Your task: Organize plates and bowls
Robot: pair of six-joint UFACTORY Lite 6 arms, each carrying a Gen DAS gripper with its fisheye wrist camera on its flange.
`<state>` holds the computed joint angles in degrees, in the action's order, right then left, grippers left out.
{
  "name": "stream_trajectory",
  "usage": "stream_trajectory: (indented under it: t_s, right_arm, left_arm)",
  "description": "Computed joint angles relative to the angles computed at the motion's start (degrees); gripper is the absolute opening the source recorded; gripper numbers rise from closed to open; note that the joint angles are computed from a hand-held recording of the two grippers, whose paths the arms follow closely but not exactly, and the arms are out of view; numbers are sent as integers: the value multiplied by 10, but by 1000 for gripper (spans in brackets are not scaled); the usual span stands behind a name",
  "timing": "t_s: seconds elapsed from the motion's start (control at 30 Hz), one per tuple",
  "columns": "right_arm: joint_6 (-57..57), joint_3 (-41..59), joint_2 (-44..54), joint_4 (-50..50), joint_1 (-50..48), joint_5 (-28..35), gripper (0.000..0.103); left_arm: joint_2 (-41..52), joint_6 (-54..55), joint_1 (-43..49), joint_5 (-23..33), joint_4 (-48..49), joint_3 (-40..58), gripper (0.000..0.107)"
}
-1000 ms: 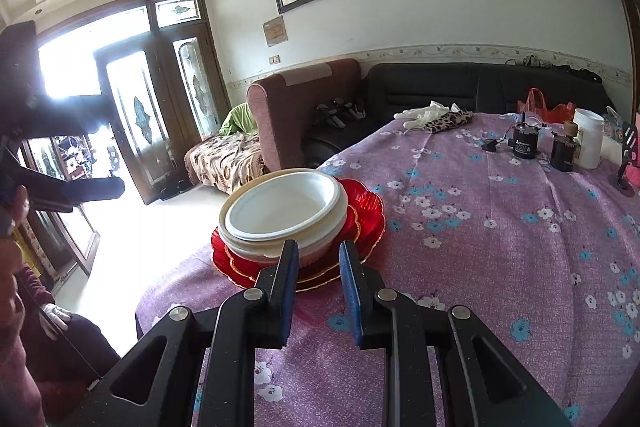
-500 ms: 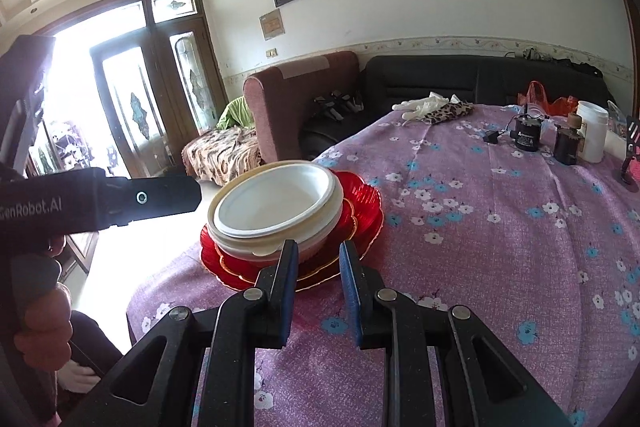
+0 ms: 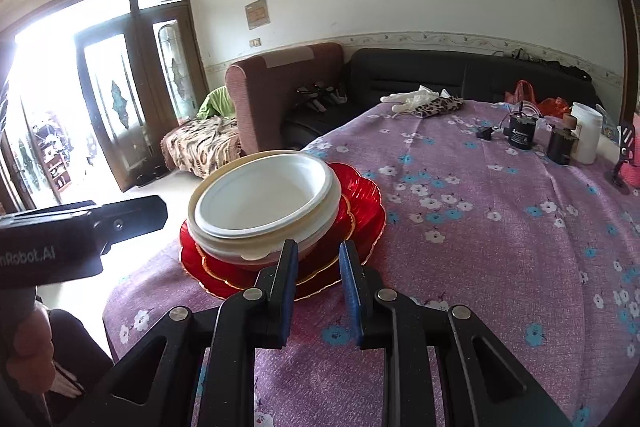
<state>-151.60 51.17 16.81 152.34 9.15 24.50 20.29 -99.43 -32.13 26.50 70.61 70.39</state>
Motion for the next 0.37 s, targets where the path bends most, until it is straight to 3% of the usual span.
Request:
stream_trajectory:
  t_s: [0.37]
  right_arm:
    - [-25, 23, 8, 46, 14, -20, 24]
  left_arm:
    - [9, -39, -3, 24, 44, -11, 103]
